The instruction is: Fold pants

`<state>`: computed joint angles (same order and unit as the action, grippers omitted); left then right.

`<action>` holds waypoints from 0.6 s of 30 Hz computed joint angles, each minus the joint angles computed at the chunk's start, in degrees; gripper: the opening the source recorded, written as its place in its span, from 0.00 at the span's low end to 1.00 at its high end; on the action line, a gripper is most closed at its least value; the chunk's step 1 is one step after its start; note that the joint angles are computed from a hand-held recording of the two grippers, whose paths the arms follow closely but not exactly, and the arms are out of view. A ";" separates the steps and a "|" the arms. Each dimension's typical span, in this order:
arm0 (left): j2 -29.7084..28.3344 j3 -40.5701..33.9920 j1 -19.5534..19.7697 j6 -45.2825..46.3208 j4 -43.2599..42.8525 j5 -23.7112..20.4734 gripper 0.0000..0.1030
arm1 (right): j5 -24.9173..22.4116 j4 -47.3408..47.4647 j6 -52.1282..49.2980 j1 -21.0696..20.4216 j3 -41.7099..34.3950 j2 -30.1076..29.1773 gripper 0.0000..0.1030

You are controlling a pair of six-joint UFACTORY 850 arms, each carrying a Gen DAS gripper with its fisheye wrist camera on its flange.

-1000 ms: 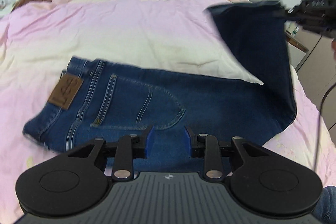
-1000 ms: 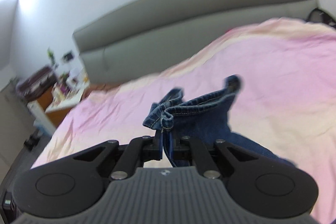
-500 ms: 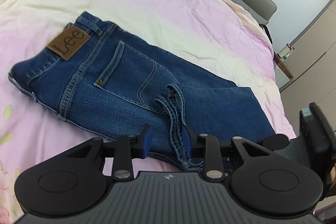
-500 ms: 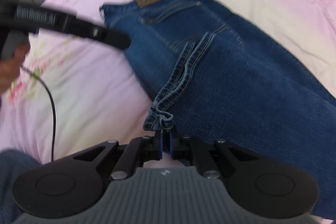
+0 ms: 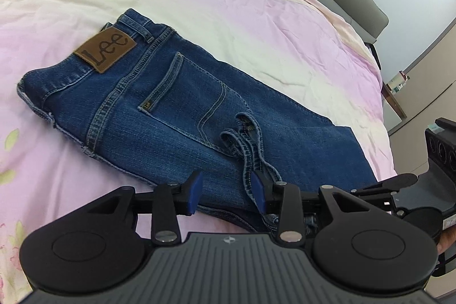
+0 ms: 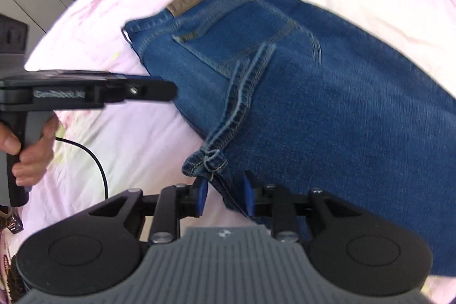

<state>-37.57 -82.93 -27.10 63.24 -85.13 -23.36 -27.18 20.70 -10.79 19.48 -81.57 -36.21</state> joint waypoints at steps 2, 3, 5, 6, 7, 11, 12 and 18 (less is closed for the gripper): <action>0.16 0.25 0.07 -0.44 0.60 0.32 0.41 | -2.84 -0.96 0.64 0.24 -0.88 -0.12 0.47; -0.01 0.03 0.06 -1.60 1.57 0.57 0.41 | -2.62 -0.05 0.23 0.33 -0.42 0.34 0.47; -0.46 -0.55 -0.06 -3.49 3.25 1.02 0.41 | -3.66 -3.67 4.30 1.06 -1.59 -0.03 0.47; -0.60 -0.69 -0.14 -3.26 2.92 1.36 0.41 | -3.21 -6.41 7.33 1.46 -2.19 -0.29 0.47; -0.63 -0.72 -0.23 -3.05 2.61 1.58 0.41 | -2.15 -9.61 10.50 1.88 -3.02 -0.83 0.47; 0.02 0.21 -0.36 -0.09 0.41 1.94 0.41 | 1.05 -23.52 24.47 3.14 -8.07 -5.19 0.46; 0.32 0.70 -0.36 1.04 -0.61 2.00 0.41 | 0.94 -28.11 28.71 3.52 -9.55 -6.60 0.46; 0.00 1.38 0.34 2.76 -3.60 -0.23 0.41 | 0.52 -24.58 27.23 1.99 -13.19 -11.13 0.30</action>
<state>-37.58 -81.54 -26.76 66.01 -88.74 -23.59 -26.66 -3.88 16.44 21.47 -94.76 -47.34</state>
